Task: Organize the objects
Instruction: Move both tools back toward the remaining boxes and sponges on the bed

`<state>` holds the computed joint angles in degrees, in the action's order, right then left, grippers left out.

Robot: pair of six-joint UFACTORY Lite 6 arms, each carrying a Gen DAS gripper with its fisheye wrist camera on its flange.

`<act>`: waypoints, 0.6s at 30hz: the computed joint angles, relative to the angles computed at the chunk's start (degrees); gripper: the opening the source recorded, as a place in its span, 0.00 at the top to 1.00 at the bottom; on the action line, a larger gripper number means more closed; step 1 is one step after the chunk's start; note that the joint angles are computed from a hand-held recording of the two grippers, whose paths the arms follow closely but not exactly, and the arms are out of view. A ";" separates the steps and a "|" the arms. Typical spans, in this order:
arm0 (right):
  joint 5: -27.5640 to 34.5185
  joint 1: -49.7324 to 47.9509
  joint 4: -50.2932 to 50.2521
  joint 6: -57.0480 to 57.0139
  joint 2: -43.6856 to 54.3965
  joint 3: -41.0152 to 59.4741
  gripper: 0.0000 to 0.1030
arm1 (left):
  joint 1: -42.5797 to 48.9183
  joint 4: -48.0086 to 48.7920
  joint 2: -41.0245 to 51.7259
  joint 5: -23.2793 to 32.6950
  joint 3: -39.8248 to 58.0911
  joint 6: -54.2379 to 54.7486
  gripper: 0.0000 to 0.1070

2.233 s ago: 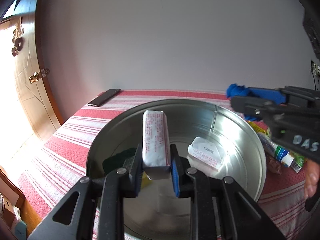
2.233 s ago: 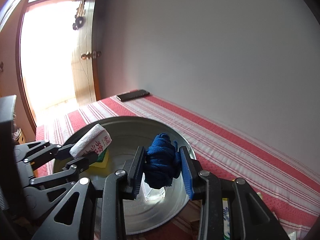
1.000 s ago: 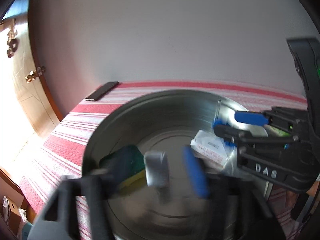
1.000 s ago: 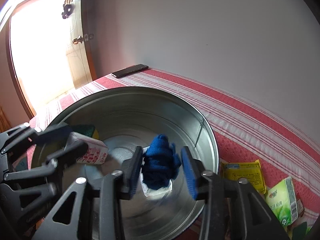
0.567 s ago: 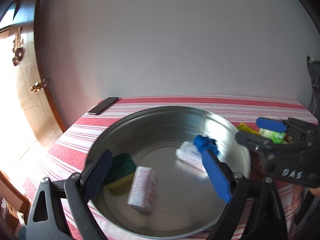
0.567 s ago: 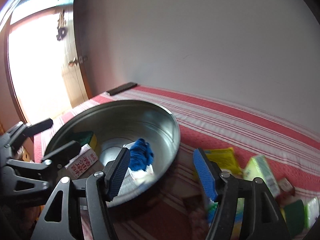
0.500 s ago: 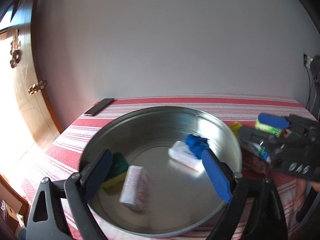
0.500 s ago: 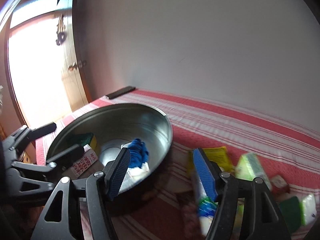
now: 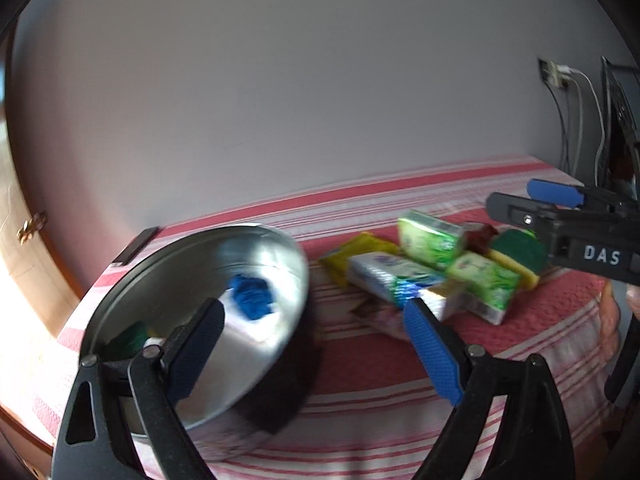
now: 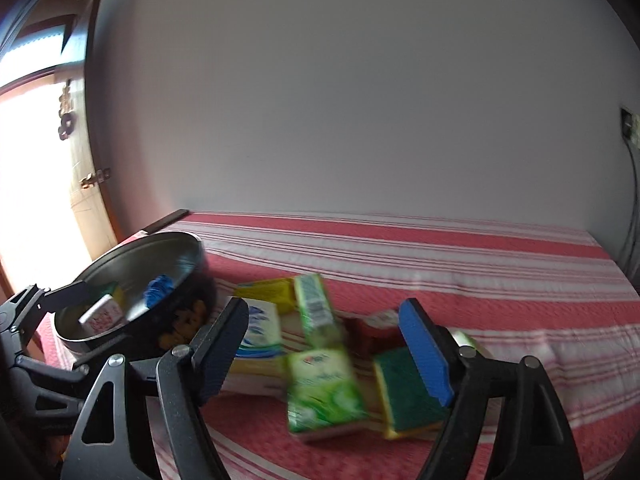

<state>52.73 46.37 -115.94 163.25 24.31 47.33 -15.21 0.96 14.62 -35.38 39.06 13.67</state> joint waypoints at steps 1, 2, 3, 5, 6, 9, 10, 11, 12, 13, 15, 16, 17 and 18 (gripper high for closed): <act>0.44 0.08 1.17 -0.61 0.46 0.75 0.23 | -1.75 -2.46 1.20 0.02 1.15 1.84 0.13; 1.37 0.13 2.04 -0.27 0.28 0.07 0.23 | -3.41 -4.91 1.88 0.22 1.94 3.41 0.13; 2.23 0.21 2.68 0.21 0.10 -0.70 0.23 | -4.71 -6.95 2.99 0.52 3.24 4.64 0.13; 3.60 0.44 3.64 0.76 -0.09 -1.97 0.23 | -8.00 -12.91 5.79 2.50 7.41 8.06 0.13; 4.12 0.25 3.29 1.67 0.27 -2.49 0.23 | -9.27 -16.20 7.19 3.61 9.57 10.17 0.13; 5.08 -0.40 2.02 4.33 -0.29 -4.96 0.23 | -12.24 -28.61 12.59 7.79 17.85 19.38 0.13; 5.48 -0.47 2.06 4.70 -0.55 -5.74 0.23 | -12.76 -30.66 14.02 8.81 19.97 20.93 0.13; 5.63 -0.82 1.56 5.88 -1.11 -6.86 0.23 | -13.65 -35.10 15.89 9.49 22.52 24.70 0.13; 5.86 -0.87 1.17 6.78 -1.73 -7.67 0.23 | -14.23 -37.58 16.92 9.50 23.75 26.82 0.13; 6.43 -0.93 1.35 7.39 -2.21 -8.51 0.23 | -14.97 -39.76 18.21 9.64 25.24 29.01 0.13; 7.40 -0.93 1.87 8.18 -2.90 -9.64 0.22 | -15.78 -42.97 20.25 10.29 27.38 32.26 0.13; 7.59 -1.12 1.28 9.17 -3.36 -10.49 0.22 | -16.03 -43.54 21.21 10.73 28.32 32.45 0.13; 7.81 -1.23 0.82 10.05 -3.70 -11.16 0.22 | -16.13 -43.92 22.26 11.59 29.50 32.81 0.13; 8.05 -1.31 0.56 10.54 -3.91 -11.58 0.22 | -16.31 -45.50 23.59 12.25 30.99 34.46 0.13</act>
<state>60.78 45.05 -115.38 173.79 20.40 35.75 -31.52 -44.54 38.21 -23.13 70.05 48.13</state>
